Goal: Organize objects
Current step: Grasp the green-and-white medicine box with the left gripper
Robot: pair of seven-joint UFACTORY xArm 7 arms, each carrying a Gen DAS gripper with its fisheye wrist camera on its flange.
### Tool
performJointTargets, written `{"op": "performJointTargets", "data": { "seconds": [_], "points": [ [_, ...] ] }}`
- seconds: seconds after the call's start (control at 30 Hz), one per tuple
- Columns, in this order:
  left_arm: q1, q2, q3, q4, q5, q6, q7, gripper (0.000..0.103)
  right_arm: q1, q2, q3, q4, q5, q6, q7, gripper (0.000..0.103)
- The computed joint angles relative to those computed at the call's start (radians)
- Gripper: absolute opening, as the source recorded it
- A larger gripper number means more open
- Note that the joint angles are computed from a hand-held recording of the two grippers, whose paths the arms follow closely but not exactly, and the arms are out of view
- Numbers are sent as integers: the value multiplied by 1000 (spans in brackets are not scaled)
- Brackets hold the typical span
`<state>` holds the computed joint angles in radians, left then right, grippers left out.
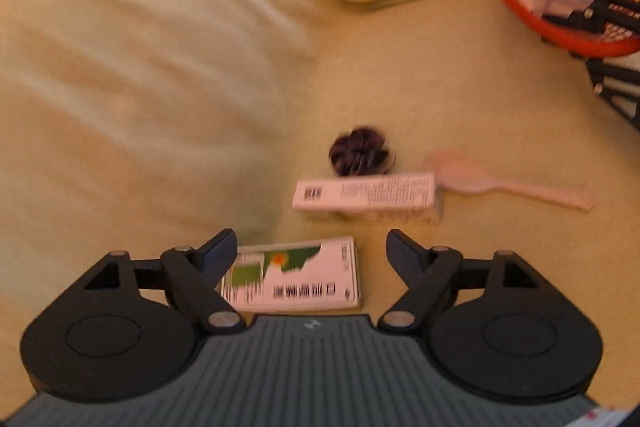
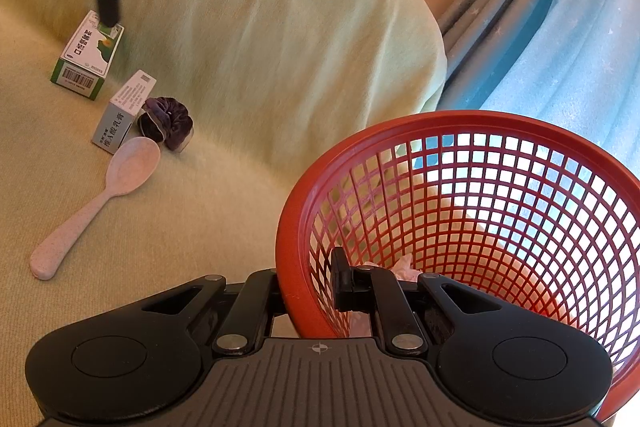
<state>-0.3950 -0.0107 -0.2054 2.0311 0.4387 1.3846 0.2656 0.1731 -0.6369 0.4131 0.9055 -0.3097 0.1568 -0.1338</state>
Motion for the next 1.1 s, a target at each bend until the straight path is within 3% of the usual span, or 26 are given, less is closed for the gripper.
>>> {"op": "performJointTargets", "data": {
  "seconds": [0.2, 0.33, 0.4, 0.67, 0.73, 0.83, 0.87, 0.9, 1.1],
  "points": [
    [57, -36, 28, -76, -30, -10, -99, 92, -5, 1, 5, 2, -6, 3, 0, 7],
    [89, -24, 46, -58, -125, 33, -218, 92, -12, 2, 10, 5, -12, 7, 4, 7],
    [100, -46, 52, -98, -173, 8, -246, 92, -11, 0, 9, 4, -13, 7, 4, 7],
    [109, 5, 38, -92, -125, -56, -674, 92, -9, 0, 7, 1, -16, 6, 1, 7],
    [87, 40, 32, -60, -53, -28, -732, 91, -8, 0, 6, 1, -16, 7, -1, 7],
    [56, 64, 41, -50, 3, -20, -771, 92, -3, 2, 2, 2, -15, 10, -5, 7],
    [50, 74, 45, -39, 7, -7, -778, 89, -4, 1, 2, 2, -15, 10, -6, 7],
    [45, 85, 49, -17, 2, 16, -758, 80, -3, 2, 1, 2, -14, 10, -6, 7],
    [55, 87, 74, 27, -88, 107, -657, 65, 1, -1, -3, 0, -11, 10, -9, 8]
  ]
}}
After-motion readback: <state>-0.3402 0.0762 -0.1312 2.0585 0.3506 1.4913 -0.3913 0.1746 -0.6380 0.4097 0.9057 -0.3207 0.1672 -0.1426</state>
